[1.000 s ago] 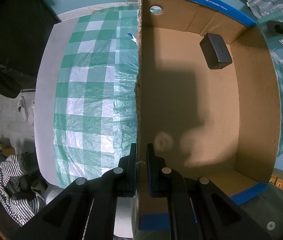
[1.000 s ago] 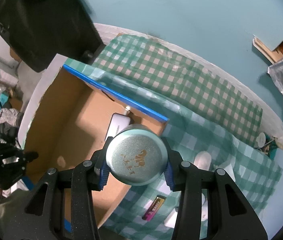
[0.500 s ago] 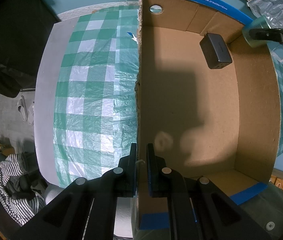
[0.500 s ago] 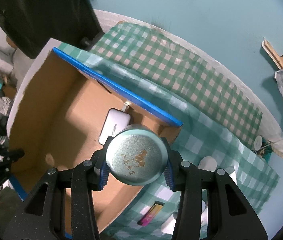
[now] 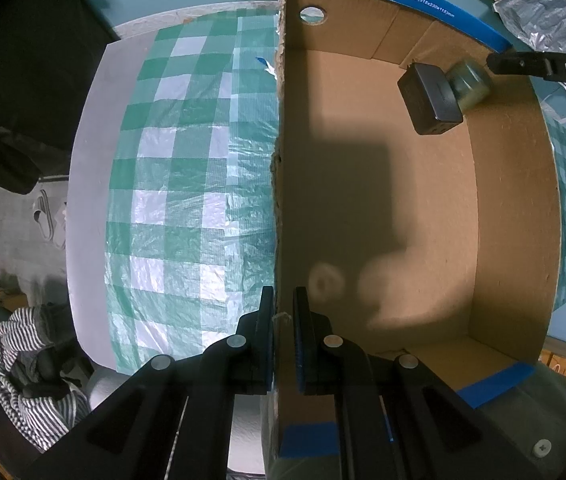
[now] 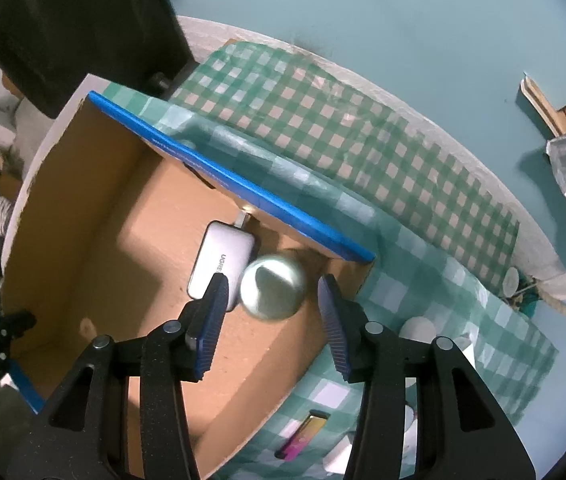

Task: Organize rigid objects
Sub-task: 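Lower the tin into the box beside the hub and release it, then move the right gripper back over the remaining items on the table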

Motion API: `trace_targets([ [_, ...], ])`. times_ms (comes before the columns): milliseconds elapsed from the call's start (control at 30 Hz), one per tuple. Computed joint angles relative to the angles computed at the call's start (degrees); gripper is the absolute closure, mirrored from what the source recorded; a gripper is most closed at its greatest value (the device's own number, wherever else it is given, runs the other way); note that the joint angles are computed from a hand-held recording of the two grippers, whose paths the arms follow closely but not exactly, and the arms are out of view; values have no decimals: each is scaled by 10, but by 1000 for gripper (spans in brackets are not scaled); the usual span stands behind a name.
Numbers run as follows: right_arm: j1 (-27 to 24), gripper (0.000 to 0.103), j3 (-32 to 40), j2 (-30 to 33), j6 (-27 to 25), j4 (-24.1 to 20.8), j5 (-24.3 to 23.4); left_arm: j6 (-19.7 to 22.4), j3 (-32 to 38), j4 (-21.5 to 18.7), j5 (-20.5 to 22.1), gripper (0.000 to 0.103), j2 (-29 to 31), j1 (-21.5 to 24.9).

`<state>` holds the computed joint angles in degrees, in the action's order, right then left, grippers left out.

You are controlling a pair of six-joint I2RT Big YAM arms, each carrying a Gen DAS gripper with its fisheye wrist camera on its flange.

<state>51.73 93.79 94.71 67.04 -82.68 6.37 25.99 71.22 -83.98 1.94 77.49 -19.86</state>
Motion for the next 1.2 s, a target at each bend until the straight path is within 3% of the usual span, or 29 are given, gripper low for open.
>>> trace_targets([
  [300, 1, 57, -6, -18, 19, 17, 9, 0, -2, 1, -1, 95, -1, -1],
  [800, 22, 57, 24, -34, 45, -7, 35, 1, -2, -1, -2, 95, -2, -2],
  [1200, 47, 56, 5, -67, 114, -20, 50, 1, 1, -1, 0, 95, -1, -1],
])
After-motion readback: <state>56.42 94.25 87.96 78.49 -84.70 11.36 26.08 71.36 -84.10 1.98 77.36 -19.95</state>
